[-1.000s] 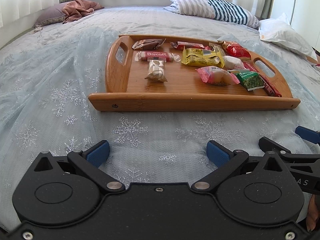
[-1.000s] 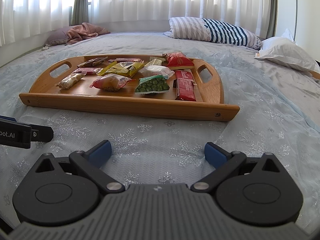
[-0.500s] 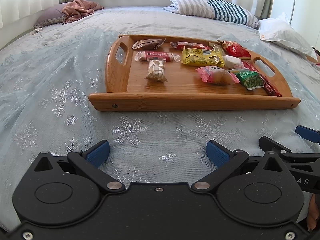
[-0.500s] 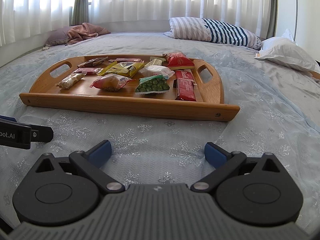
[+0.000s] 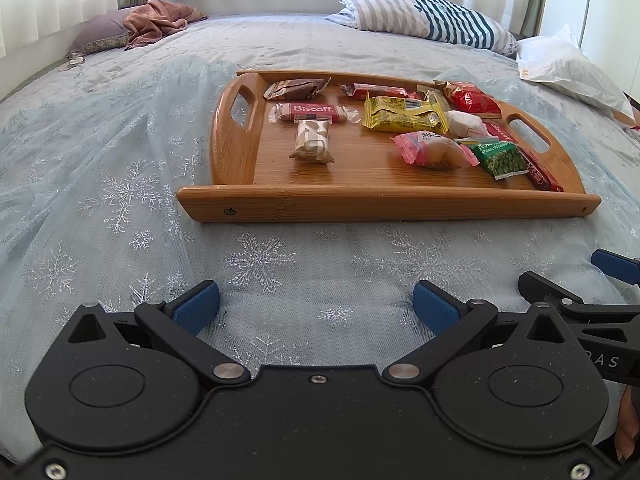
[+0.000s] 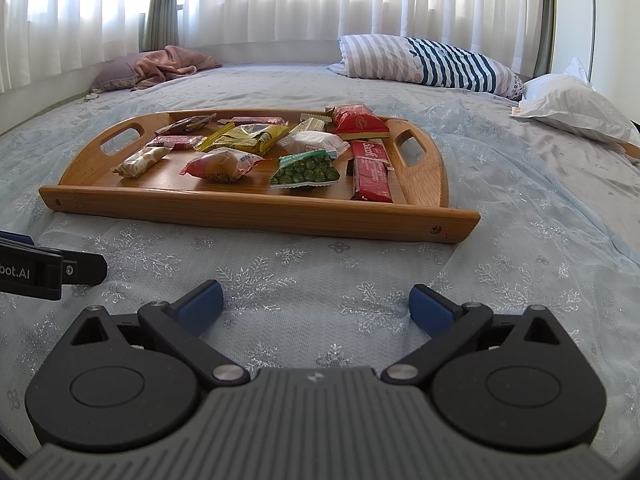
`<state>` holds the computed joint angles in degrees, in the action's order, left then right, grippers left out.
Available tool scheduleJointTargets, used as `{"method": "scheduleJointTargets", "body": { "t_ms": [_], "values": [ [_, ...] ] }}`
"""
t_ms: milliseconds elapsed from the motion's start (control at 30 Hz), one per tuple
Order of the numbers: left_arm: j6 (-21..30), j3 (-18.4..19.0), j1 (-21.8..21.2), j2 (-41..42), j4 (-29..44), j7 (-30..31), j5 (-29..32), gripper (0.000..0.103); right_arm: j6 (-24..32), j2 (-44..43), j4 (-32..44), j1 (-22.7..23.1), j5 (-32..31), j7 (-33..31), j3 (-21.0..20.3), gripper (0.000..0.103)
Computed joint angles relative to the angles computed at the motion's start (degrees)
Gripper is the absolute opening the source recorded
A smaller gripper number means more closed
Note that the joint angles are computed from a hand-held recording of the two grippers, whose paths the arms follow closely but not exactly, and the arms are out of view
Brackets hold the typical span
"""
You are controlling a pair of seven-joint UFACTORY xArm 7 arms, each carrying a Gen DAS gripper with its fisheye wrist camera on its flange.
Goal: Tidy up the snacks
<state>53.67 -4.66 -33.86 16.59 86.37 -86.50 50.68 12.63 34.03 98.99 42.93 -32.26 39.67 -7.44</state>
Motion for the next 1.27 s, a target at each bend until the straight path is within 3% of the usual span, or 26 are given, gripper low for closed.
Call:
{"method": "scheduleJointTargets", "body": {
  "t_ms": [1267],
  "values": [
    [-0.11,-0.15,-0.06,-0.30,-0.56,-0.59,0.73,0.103,-0.08,0.04,-0.02,0.14,0.01,0.04,-0.18,0.103]
  ]
}}
